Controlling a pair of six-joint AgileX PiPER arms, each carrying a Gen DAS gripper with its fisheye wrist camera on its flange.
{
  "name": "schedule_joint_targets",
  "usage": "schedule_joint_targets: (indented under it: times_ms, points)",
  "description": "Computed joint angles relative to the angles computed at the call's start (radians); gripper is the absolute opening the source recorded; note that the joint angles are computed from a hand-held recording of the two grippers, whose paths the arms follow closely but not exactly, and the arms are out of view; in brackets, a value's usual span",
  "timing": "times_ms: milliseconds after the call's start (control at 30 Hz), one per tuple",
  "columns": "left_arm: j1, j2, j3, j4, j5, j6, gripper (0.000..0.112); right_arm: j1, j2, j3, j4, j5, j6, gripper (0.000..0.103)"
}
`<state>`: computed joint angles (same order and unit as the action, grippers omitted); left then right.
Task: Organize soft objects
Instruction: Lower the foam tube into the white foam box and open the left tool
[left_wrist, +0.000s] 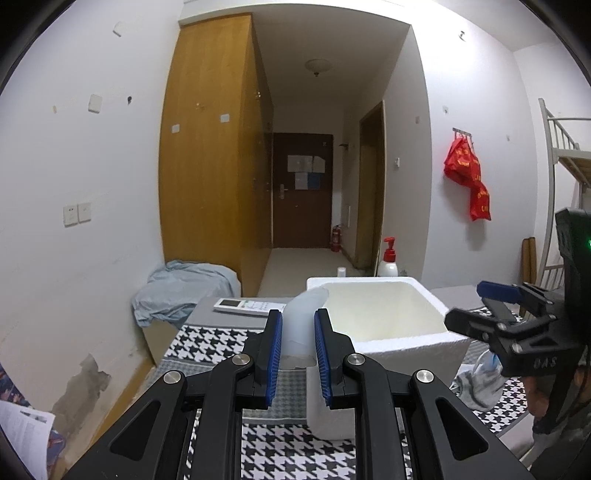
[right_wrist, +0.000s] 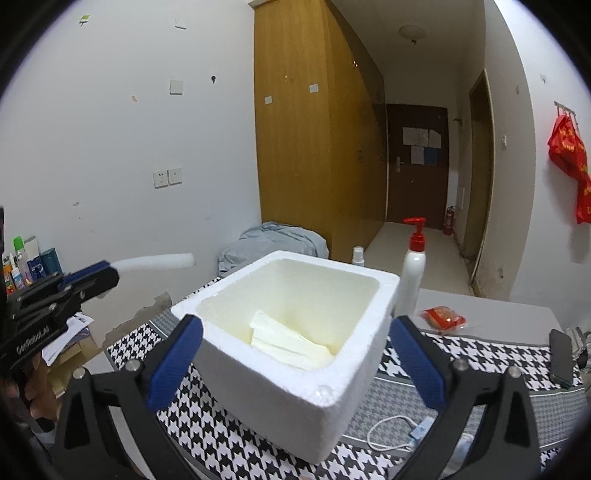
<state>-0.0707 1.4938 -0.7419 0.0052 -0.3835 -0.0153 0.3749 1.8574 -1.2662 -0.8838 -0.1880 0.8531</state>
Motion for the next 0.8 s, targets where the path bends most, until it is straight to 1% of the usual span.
schedule_joint_targets:
  times_ms: [67,100,167,367,400,500,667,767,800]
  points:
    - [0.006,0.001,-0.008,0.045,-0.001,-0.035,0.019,-0.004,-0.015,0.025,0.062,-0.005,-0.067,0.103]
    - [0.004,0.003,-0.015,0.044,0.000,-0.033,0.019,-0.008,-0.023,0.040,0.090,-0.009,-0.096,0.103]
    - [0.003,0.009,-0.034,0.079,0.014,-0.063,0.019,-0.015,-0.036,0.066,0.136,-0.017,-0.143,0.103]
    - [-0.009,0.032,-0.088,0.173,0.034,-0.137,0.019,-0.034,-0.059,0.123,0.251,-0.026,-0.246,0.103]
    - [-0.013,0.038,-0.100,0.190,0.039,-0.150,0.019,-0.036,-0.065,0.135,0.290,-0.028,-0.283,0.103]
    - [-0.023,0.058,-0.132,0.239,0.055,-0.191,0.019,-0.046,-0.082,0.164,0.336,-0.036,-0.324,0.103]
    - [-0.054,0.087,-0.174,0.269,0.070,-0.211,0.019,-0.062,-0.106,0.211,0.444,-0.052,-0.430,0.103]
    - [-0.061,0.111,-0.205,0.359,0.080,-0.295,0.019,-0.074,-0.120,0.237,0.485,-0.059,-0.467,0.103]
    - [-0.067,0.116,-0.210,0.363,0.081,-0.299,0.019,-0.076,-0.123,0.242,0.502,-0.058,-0.483,0.103]
